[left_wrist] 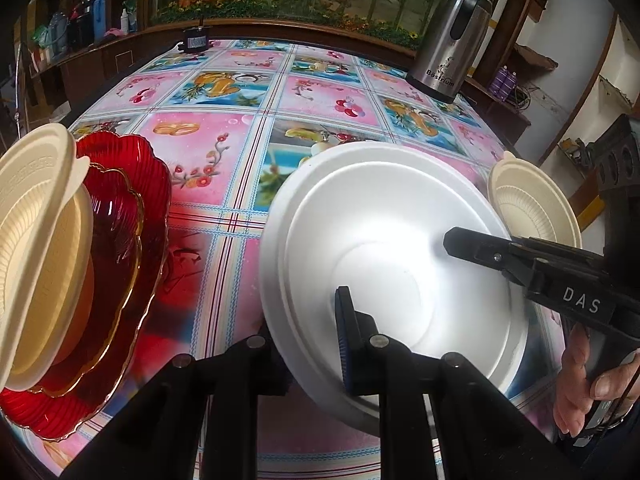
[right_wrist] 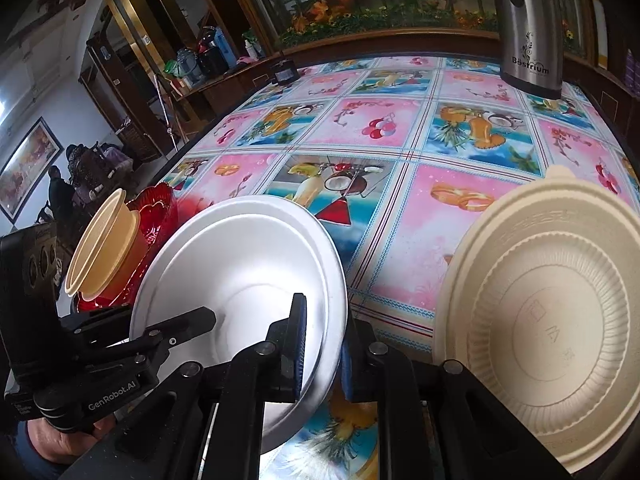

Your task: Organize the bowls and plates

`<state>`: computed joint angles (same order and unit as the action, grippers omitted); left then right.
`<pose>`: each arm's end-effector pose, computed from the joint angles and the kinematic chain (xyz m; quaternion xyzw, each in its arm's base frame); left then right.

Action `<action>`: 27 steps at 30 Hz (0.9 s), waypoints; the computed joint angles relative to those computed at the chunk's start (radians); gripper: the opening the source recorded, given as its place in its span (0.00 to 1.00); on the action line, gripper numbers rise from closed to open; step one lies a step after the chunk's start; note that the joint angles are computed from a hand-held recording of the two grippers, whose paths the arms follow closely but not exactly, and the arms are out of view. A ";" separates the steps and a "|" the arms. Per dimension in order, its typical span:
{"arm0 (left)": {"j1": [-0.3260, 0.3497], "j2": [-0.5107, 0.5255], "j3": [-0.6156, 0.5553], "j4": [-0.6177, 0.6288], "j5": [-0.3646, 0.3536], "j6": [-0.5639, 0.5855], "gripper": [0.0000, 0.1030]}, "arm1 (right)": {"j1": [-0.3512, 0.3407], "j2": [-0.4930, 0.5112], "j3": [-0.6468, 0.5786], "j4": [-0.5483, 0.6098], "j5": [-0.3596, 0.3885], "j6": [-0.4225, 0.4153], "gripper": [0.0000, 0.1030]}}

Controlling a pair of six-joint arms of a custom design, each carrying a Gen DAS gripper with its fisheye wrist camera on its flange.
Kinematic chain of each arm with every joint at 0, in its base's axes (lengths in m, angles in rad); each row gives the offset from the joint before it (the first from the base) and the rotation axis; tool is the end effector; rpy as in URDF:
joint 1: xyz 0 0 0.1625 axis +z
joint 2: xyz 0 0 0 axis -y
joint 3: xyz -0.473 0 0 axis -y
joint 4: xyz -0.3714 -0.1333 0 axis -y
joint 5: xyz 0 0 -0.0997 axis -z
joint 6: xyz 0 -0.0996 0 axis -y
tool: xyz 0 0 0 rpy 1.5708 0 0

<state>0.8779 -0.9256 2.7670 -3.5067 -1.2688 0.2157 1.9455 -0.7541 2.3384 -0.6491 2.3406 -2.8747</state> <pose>-0.0621 -0.3298 0.0973 0.4270 0.8905 -0.0809 0.1350 0.1701 -0.2576 -0.0018 -0.0697 -0.8855 0.3873 0.2471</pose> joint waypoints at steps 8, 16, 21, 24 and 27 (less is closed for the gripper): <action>0.000 -0.006 0.002 0.008 -0.025 0.005 0.20 | 0.010 -0.001 0.001 -0.003 0.013 0.008 0.15; -0.024 0.003 0.024 -0.050 0.004 0.010 0.20 | 0.016 -0.006 0.005 -0.009 0.005 0.010 0.15; -0.031 0.006 0.030 -0.062 0.010 0.012 0.20 | 0.018 -0.011 0.011 -0.020 0.003 0.009 0.15; -0.035 0.007 0.033 -0.067 0.012 0.008 0.20 | 0.015 -0.013 0.014 -0.025 -0.002 0.008 0.15; -0.035 0.008 0.033 -0.066 0.011 0.009 0.20 | 0.016 -0.014 0.016 -0.030 -0.004 0.006 0.15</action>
<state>0.8432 -0.9176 2.7999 -3.5730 -1.2578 0.2247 1.9618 -0.7676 2.3542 -0.6791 2.3363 -2.8688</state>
